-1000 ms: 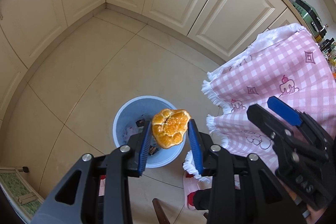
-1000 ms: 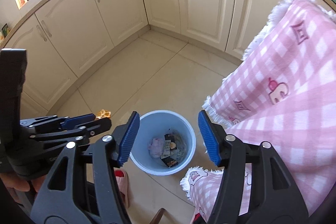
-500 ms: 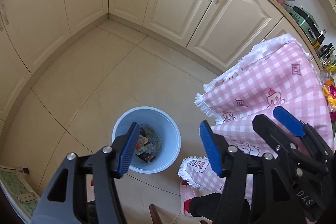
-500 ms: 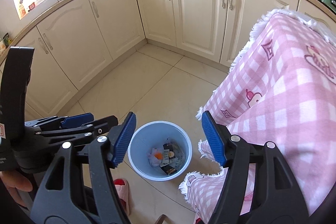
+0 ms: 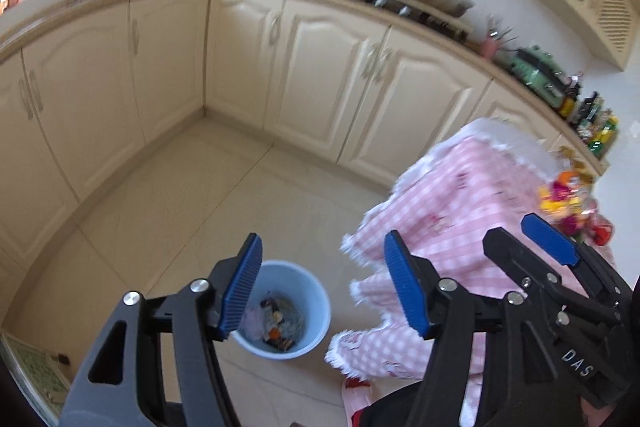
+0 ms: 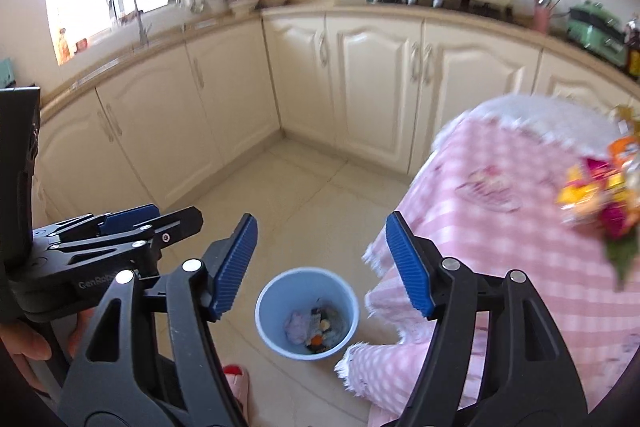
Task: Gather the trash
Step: 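Move both tools back over the table, then grasp the clear yellow snack bag with the left tool while the right tool grasps the pink candy wrapper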
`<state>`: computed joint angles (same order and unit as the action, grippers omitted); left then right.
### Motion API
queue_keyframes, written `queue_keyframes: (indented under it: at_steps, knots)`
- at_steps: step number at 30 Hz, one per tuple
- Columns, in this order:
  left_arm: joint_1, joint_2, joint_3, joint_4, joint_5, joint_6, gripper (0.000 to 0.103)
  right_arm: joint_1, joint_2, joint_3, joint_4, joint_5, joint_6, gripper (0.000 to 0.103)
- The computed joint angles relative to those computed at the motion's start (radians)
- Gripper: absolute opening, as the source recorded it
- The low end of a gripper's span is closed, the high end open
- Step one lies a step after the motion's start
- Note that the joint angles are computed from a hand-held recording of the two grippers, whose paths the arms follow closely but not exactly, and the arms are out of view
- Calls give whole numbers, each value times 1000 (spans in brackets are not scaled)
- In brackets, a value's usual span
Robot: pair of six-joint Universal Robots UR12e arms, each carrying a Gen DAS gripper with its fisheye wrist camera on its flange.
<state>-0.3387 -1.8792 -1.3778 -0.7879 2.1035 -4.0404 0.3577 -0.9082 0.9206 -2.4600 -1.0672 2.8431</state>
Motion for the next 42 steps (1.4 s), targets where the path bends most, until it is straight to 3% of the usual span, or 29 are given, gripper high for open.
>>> queue_keyframes:
  at_steps: [7, 13, 19, 24, 31, 32, 34, 36, 42]
  knots:
    - [-50, -84, 146, 28, -11, 131, 65, -79, -60, 75, -125, -56, 100, 70]
    - [-58, -200, 313, 4, -147, 259, 65, -145, -59, 75, -125, -157, 199, 72]
    - [-63, -353, 550, -106, -210, 373, 65, -180, -30, 35, -92, -194, 226, 73]
    - [-67, -472, 752, -227, -189, 458, 65, -186, 12, -34, -29, -197, 218, 73]
    - [-57, -620, 1012, -374, -205, 512, 63, -194, 61, -124, 60, -173, 204, 75]
    - [-56, -620, 1012, -370, -213, 514, 58, -195, 64, -130, 67, -170, 200, 75]
    - [-48, -632, 1032, -381, -246, 515, 31, -194, 72, -148, 87, -168, 194, 75]
    - [-44, -623, 1011, -360, -265, 506, 30, -192, 77, -157, 92, -170, 189, 75]
    - [-42, -511, 800, -232, -269, 473, 29, -183, 84, -175, 122, -143, 164, 75]
